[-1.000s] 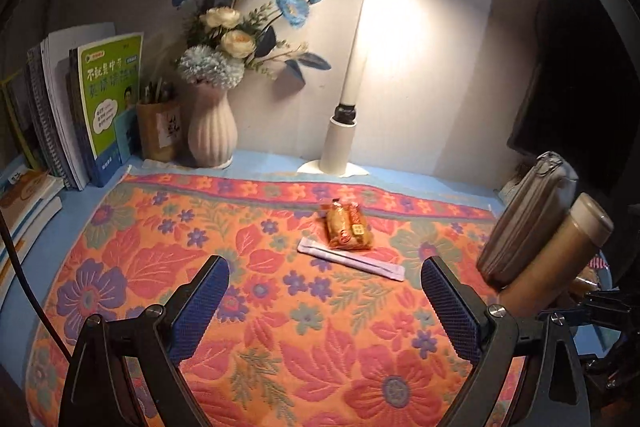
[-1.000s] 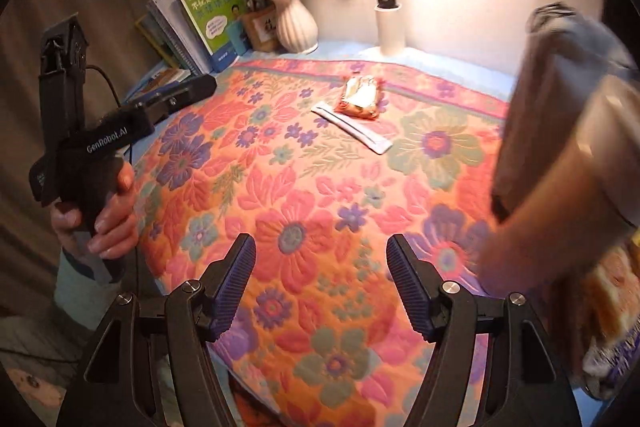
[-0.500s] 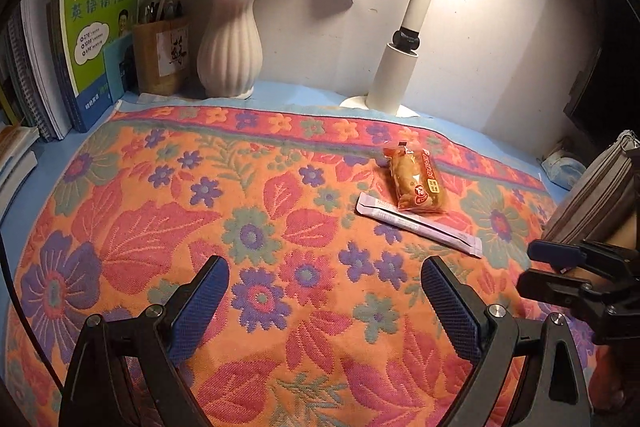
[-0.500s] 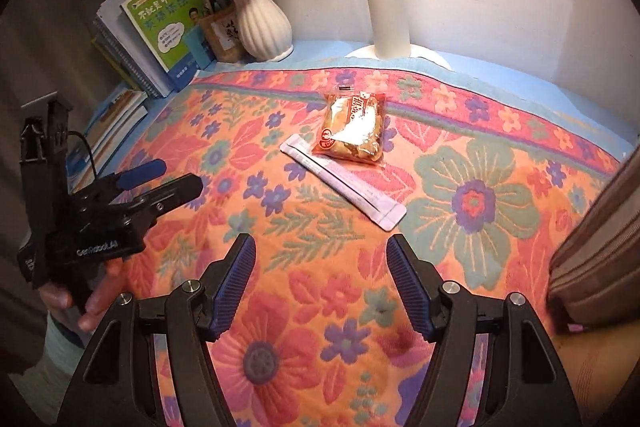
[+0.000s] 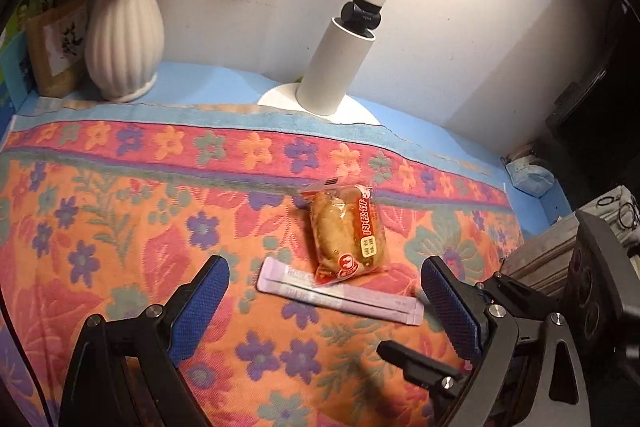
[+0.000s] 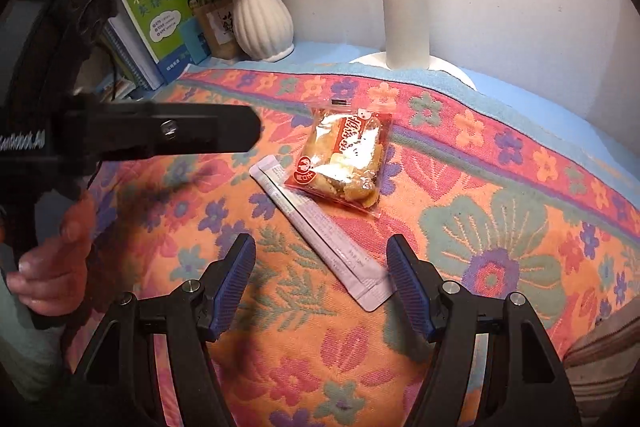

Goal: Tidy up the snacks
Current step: 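Grasp the orange pastry bag with the left gripper while the right grasps the pink stick packet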

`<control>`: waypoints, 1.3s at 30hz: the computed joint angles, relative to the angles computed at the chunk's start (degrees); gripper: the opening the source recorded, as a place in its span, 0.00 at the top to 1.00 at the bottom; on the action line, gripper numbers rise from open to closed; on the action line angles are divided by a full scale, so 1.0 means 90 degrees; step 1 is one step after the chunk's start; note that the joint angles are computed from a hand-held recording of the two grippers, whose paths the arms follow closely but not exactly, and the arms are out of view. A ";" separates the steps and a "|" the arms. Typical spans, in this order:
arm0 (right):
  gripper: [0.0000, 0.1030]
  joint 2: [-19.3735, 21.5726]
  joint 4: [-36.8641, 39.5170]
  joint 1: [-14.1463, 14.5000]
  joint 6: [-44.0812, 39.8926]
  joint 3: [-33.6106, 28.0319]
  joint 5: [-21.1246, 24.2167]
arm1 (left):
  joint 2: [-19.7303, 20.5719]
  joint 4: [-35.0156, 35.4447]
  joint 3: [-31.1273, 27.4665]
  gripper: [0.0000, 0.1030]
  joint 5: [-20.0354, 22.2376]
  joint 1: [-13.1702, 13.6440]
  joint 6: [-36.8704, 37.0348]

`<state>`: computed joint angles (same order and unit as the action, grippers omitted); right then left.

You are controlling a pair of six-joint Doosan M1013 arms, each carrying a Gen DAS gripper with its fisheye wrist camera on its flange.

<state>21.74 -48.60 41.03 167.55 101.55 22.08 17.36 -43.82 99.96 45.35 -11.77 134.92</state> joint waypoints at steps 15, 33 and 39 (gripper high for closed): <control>0.71 0.0363 -0.0001 0.0173 -0.0812 -0.0386 0.0624 | 0.0473 -0.0253 -0.0222 0.07 0.0035 -0.0225 0.0201; 0.66 -0.0192 -0.0302 0.0622 0.1794 0.0433 0.1420 | 0.0240 0.1297 0.0152 0.11 -0.1236 -0.0855 -0.0613; 0.53 0.0114 -0.0448 0.0720 0.1616 0.0010 0.1878 | 0.0059 0.1529 0.0316 0.48 -0.1320 -0.0832 -0.0527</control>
<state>22.76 -52.63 47.51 182.09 101.64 38.98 17.89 -30.07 102.81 33.46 -19.26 130.17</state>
